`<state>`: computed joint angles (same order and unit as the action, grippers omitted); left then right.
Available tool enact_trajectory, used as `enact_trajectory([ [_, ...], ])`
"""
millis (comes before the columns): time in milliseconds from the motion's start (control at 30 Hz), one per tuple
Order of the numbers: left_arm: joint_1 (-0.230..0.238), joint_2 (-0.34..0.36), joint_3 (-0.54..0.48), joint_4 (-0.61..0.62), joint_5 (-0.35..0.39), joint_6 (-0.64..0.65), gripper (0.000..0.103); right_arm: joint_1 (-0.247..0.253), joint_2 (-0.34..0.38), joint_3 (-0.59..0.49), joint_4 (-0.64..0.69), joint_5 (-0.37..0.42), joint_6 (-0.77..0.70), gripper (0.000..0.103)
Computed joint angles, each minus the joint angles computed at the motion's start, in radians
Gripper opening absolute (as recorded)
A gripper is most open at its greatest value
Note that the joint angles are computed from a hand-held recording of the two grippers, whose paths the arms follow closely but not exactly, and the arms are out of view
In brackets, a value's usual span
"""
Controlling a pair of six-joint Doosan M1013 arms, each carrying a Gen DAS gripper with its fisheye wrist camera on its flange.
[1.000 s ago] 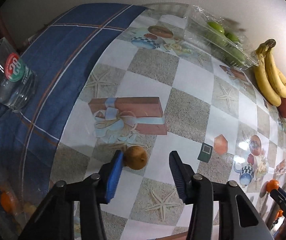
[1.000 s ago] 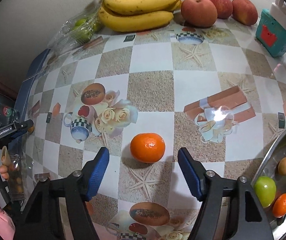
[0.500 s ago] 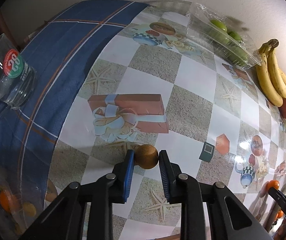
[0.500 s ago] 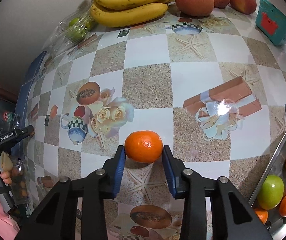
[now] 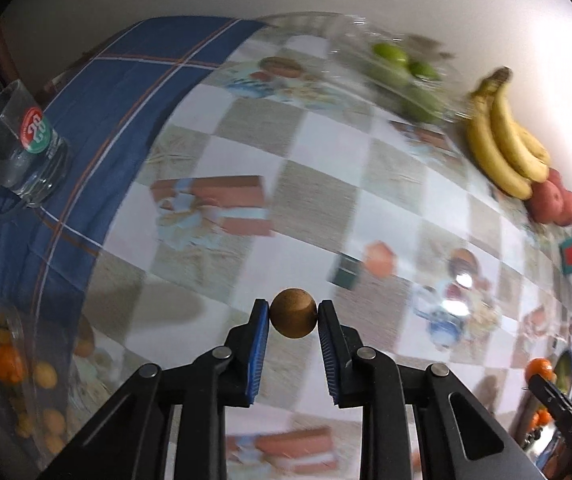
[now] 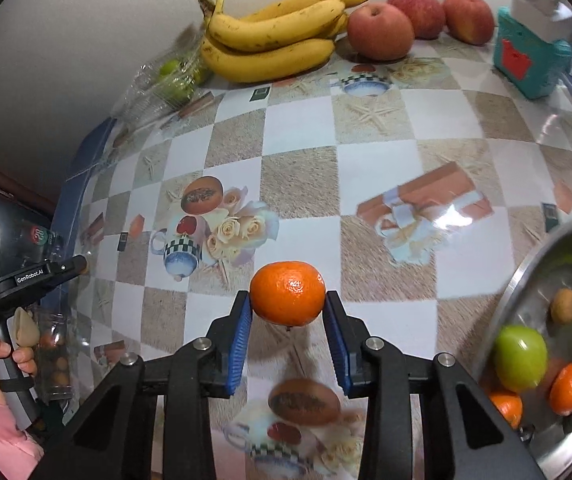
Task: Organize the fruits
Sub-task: 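Carry the tan fruit and the orange over the steel bowl with both tools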
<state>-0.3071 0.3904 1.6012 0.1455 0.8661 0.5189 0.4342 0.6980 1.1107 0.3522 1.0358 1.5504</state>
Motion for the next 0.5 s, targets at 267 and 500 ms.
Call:
enact_trajectory([
  [267,-0.087,0.02,-0.076,-0.048,-0.021,0.019,0.027,-0.036,-0.079,0.117,0.002,-0.054,0.041,0.037],
  [500,-0.173,0.054,-0.159,-0.063,-0.078,0.026,0.027,-0.086,-0.153,0.212,-0.023,-0.125,0.095,0.037],
])
